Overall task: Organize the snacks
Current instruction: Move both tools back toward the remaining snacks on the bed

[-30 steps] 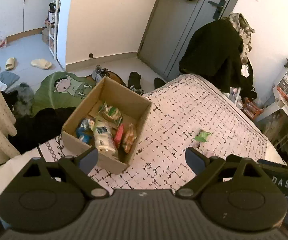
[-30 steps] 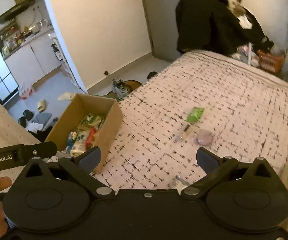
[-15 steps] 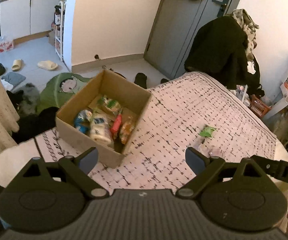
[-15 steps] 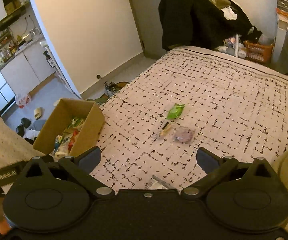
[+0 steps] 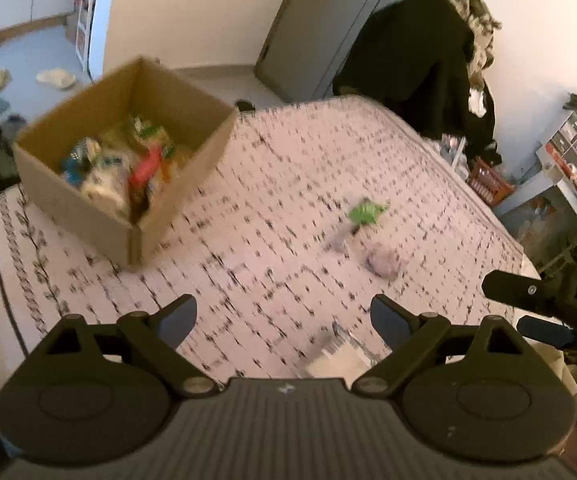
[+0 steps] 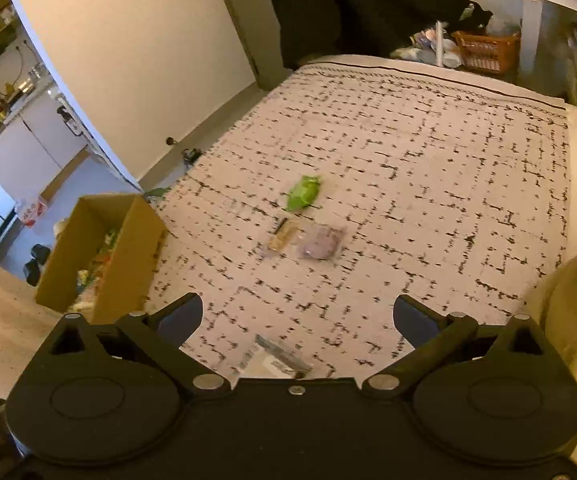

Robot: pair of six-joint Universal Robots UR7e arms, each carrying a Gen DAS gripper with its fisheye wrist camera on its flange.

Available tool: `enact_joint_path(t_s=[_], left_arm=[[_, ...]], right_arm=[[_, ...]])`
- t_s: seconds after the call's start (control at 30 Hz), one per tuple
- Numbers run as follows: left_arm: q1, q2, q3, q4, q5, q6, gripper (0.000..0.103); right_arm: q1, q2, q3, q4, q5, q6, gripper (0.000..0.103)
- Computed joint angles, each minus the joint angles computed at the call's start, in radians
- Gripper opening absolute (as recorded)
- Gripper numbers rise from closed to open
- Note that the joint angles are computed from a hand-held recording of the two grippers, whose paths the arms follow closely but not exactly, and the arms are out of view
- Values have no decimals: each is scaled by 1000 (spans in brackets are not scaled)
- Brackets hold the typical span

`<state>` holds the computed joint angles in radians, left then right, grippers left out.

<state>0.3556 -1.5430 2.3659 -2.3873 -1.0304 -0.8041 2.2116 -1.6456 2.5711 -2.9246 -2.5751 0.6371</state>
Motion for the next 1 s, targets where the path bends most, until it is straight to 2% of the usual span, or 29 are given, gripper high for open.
enact_joint_path(t_s=[0.17,0.37,0.57,0.73,0.8,0.9,0.97,1.0], left_arm=[[12,59,8,-25,-53,14,92],[25,128,15,-39,-109,49,92],[27,202,15,-75,-162,103,92],[50,298,-22,-30,-149,125,92],[65,318,-18,-72,-143,136,91],[65,337,-14,-109,-99,159,89],[81,347,-18,-121,-98,146,87],[86,351,-19,-127,-94,143,83]], right_arm=[[-31,-13,15,15,-18,-24,103],[-76,-29,36,-10,6,-57,103],[-110,-3,35,-57,31,-121,103],[-150,58,18,-125,50,-216,103],[-167,78,13,-154,52,-239,103],[-190,113,10,-241,60,-295,103],[-214,145,6,-313,78,-357,103],[-231,164,2,-349,88,-396,102]])
